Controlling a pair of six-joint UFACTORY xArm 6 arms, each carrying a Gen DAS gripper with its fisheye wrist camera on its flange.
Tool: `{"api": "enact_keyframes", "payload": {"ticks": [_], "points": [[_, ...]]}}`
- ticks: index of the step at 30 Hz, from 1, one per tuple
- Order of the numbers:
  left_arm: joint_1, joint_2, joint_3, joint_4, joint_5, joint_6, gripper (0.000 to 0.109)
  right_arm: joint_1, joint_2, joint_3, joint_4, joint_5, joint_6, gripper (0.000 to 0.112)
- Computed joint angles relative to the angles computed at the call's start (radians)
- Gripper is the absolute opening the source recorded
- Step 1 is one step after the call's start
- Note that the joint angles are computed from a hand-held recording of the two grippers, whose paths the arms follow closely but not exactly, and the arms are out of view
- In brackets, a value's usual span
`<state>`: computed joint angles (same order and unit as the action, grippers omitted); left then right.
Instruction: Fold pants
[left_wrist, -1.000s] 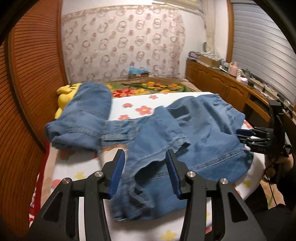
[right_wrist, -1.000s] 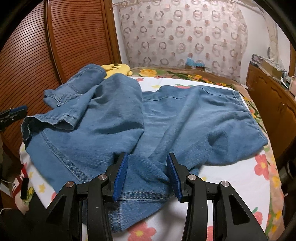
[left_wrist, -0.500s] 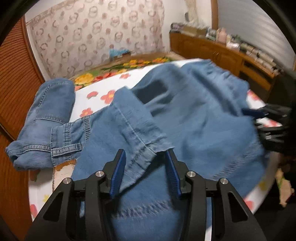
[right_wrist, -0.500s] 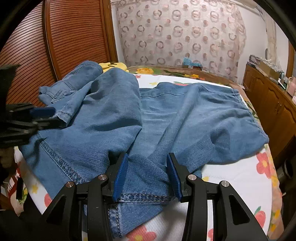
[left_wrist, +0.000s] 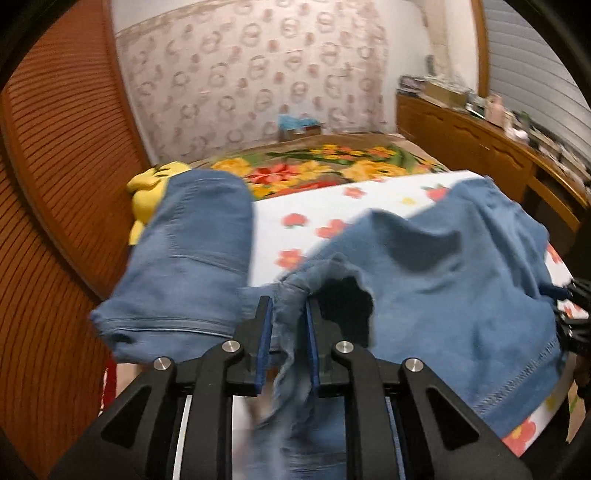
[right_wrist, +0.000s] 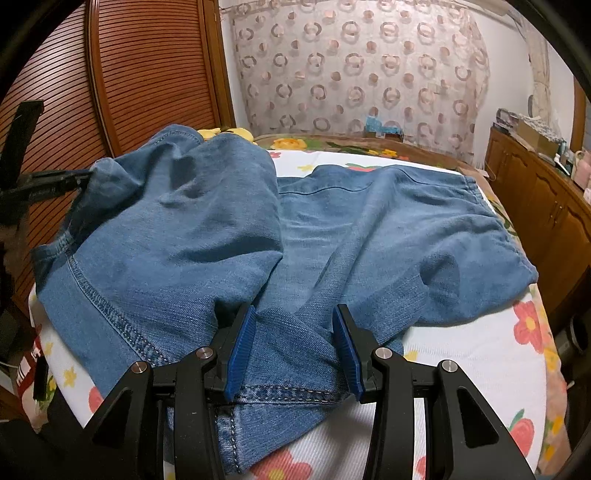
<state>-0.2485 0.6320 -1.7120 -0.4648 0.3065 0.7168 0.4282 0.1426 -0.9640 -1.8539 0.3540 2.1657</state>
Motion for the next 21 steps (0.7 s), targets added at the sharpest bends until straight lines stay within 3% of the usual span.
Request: {"api": "enact_keyframes", "payload": {"ticks": [6, 13, 16, 18, 21], "points": [[0.038, 0.003, -0.012, -0.022, -0.001, -0.012, 0.044, -0.003, -0.001, 0.003, -0.006, -0.003, 0.005, 0.045], [0.023, -0.039, 0.051, -0.21, -0.024, 0.142, 0.046, -0.008, -0.002, 0.005, -0.013, -0.007, 0.011, 0.045], [0.014, -0.046, 0.051, -0.327, 0.01, 0.243, 0.046, -0.008, -0.001, 0.005, -0.014, -0.008, 0.012, 0.045], [0.006, -0.027, 0.033, -0.287, 0.019, 0.214, 0.046, -0.009, 0.0, 0.004, -0.016, -0.008, 0.014, 0.045], [0.001, 0.043, -0.043, -0.104, 0.033, 0.06, 0.046, -0.009, 0.002, 0.004, -0.023, -0.01, 0.024, 0.045]]}}
